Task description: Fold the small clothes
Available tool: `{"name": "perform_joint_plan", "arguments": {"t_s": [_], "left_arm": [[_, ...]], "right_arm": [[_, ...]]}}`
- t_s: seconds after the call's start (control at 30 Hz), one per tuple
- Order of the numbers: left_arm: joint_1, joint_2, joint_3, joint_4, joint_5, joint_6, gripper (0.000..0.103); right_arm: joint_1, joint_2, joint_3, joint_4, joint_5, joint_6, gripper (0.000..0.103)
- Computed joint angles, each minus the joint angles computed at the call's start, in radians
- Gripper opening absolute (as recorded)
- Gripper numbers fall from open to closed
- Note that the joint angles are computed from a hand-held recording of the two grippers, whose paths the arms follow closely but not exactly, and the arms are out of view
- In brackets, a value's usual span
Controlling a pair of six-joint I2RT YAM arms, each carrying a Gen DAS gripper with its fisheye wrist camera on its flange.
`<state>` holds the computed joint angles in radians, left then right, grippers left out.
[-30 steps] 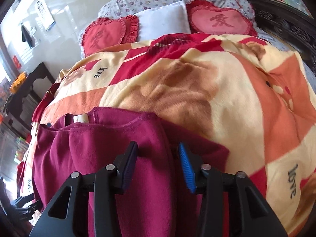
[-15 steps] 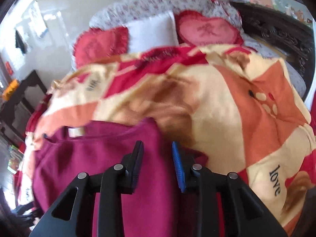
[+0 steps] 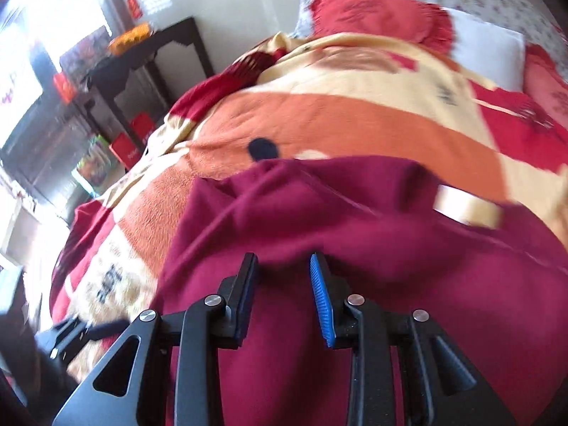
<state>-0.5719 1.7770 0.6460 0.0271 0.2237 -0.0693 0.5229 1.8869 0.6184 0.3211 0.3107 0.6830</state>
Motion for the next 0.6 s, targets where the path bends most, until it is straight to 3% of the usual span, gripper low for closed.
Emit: {"name": "perform_joint_plan", "arguments": {"t_s": [0.23,0.37,0.43,0.47,0.5,0.6], "left_arm": [[0.079,-0.004,-0.030,0.023,0.088,0.057,0.088],[0.127,-0.008,-0.036,0.013,0.131,0.092,0.089],[0.139,-0.008,-0.039,0.016,0.135,0.105,0.089],[0.146,-0.008,-0.039,0.016,0.137,0.113,0.089],[0.149,-0.011,-0.041,0.016,0.138,0.115,0.089],[0.170,-0.013,-0.045,0.013,0.154,0.127,0.089]], "right_arm": [[-0.048,0.174,0.243,-0.125,0.012,-0.058,0.012],[-0.057,0.090,0.200,-0.133,-0.041,0.008,0.012],[-0.058,0.053,0.155,-0.059,-0.120,0.043,0.017],[-0.052,0.055,0.166,-0.073,-0.140,0.049,0.024],[-0.045,0.070,0.196,-0.103,-0.148,0.049,0.032],[-0.009,0.174,0.356,-0.273,-0.168,0.021,0.038]]}}
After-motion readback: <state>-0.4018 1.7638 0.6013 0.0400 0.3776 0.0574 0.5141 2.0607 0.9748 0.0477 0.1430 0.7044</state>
